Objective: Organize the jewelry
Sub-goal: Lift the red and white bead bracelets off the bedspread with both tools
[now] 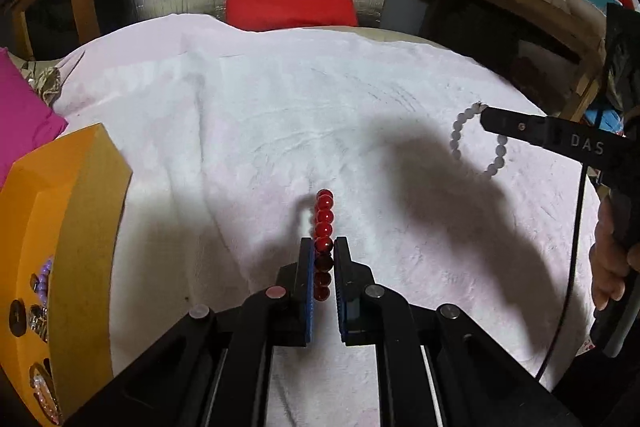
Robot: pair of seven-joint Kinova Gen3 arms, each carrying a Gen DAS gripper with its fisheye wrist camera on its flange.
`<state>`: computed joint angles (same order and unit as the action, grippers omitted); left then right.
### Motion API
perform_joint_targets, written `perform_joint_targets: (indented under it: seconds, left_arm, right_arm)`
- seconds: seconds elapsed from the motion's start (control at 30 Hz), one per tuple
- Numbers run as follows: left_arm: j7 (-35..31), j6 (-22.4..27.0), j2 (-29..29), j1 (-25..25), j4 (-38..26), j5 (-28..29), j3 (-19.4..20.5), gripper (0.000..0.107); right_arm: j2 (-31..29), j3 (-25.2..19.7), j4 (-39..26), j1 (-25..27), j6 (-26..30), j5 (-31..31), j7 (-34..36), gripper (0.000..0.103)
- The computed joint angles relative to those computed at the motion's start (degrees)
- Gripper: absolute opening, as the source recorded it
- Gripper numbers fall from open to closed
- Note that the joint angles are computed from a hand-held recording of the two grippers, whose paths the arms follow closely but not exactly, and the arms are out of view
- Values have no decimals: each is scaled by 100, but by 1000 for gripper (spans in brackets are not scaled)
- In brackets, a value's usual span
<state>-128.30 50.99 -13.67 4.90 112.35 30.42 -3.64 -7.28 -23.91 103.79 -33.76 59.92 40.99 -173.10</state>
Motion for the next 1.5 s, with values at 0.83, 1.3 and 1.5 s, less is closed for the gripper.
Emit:
perform_joint_targets:
  seconds: [0.83,1.3,1.5]
  left_arm:
    - [-371,267,22,-175,48,957,-308,9]
    - [-328,169,-1234,-318,300,993,-950,10]
    - [-81,4,-1729,-222,308,487,-1330,10]
  right_arm:
    - [-206,-189,30,142,-61,131,-173,11]
    - [257,-427,-456,-493,234,793,-594,11]
    - [545,-318,-687,-1065,242,1220,-885,11]
